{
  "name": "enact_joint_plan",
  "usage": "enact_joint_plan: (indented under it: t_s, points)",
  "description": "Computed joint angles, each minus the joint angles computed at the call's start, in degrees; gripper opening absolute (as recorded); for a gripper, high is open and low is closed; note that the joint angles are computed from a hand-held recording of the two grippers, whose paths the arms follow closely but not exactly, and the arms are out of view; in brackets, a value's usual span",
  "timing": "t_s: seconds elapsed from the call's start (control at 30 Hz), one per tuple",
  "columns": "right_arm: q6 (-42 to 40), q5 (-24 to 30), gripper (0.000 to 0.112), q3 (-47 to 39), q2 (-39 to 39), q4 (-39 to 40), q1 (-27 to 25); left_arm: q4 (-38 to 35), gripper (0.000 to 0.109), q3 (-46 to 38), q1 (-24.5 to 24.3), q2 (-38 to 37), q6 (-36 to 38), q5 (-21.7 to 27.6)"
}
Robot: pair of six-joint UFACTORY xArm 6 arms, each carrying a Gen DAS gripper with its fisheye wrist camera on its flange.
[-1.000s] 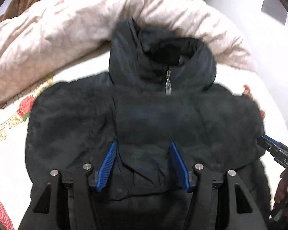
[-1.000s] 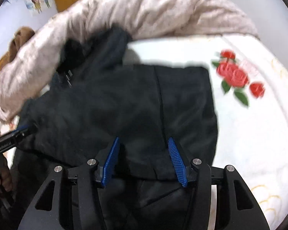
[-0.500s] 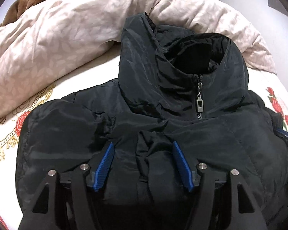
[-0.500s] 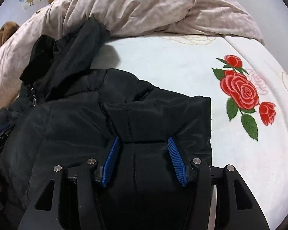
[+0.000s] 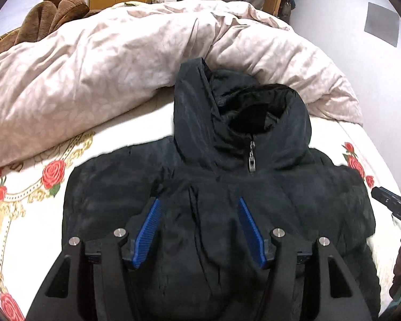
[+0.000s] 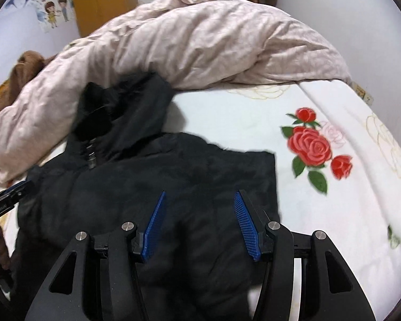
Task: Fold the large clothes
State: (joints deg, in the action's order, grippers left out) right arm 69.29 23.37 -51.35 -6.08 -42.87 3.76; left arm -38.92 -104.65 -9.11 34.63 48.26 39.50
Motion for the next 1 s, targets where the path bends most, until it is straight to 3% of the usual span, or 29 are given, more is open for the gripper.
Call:
enact_joint_plan:
  t_s: [0.1, 0.17, 0.4, 0.67, 1.0]
  points:
    - [-5.6, 0.6, 0.053, -0.8, 3.9, 6.5, 1.5, 6.7, 0.062, -0.9, -0.5, 2.9, -4.7, 0.3]
    - [-8.5, 0.6, 0.053, -1.8, 6.8, 9.9, 1.6, 6.6, 0.064, -2.1, -0.5, 4.6, -5.6, 0.7]
    - [-6.8, 3.9, 0.053, -2.1, 4.8, 8.7, 3.0, 8.6, 0.063, 0.5, -0.5, 1.5, -6.2, 0.2]
    - [3.9, 8.5, 0.053, 2.1, -5.4, 1.6, 9.6, 4.3, 0.063, 13.6, 2.3, -12.3, -1.8, 1.0]
    - [13.3, 21.2, 0.053, 3.1, -14.8, -2.7, 23.5, -1.8, 0.063, 31.6, 7.1, -31.8, 5.9, 3.7]
